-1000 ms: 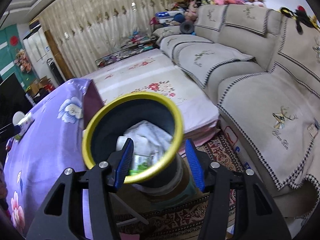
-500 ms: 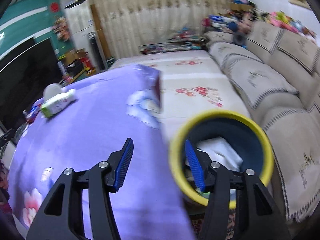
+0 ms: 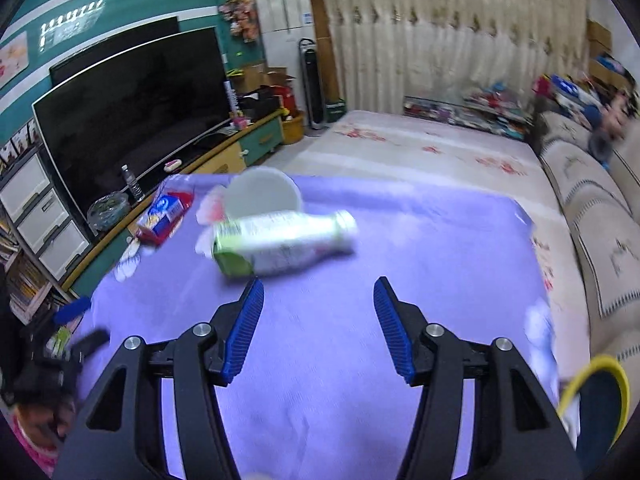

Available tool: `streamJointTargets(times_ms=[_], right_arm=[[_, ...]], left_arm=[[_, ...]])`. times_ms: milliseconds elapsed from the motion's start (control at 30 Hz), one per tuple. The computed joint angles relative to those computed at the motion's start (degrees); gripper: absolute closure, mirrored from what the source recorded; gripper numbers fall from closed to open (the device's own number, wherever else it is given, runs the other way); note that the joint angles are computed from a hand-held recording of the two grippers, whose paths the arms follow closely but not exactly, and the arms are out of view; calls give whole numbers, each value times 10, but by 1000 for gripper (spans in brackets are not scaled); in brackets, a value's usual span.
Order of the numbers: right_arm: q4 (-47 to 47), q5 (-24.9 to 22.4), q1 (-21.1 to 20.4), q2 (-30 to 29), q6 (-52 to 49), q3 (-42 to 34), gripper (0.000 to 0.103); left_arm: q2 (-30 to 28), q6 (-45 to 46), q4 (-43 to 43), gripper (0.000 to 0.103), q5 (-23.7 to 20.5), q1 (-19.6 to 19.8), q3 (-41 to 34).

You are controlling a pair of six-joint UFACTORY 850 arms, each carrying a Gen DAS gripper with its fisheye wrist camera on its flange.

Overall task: Collect trash
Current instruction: 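Reach the right gripper to the white plastic lid and grasp it, then carry the lid over the bin and open the right gripper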

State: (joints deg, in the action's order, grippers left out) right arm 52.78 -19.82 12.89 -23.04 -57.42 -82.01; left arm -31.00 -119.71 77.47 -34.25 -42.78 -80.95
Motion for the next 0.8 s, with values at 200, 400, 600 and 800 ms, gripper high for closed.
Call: streamJointTargets(times_ms=[200, 400, 600, 800], right_arm=[[-164, -37, 28, -129, 161, -179, 48], [-288, -88, 48, -245, 278, -342, 49], [-320, -127, 56, -301, 309, -424, 60], [-342, -151, 62, -338, 336, -478, 92]], left_arm=[[-12, -8, 12, 12, 24, 0, -11], [-22, -7, 37, 11, 39, -6, -22], [-25, 4, 33, 11, 43, -9, -27], [-16, -35, 50, 11, 52, -6, -12]])
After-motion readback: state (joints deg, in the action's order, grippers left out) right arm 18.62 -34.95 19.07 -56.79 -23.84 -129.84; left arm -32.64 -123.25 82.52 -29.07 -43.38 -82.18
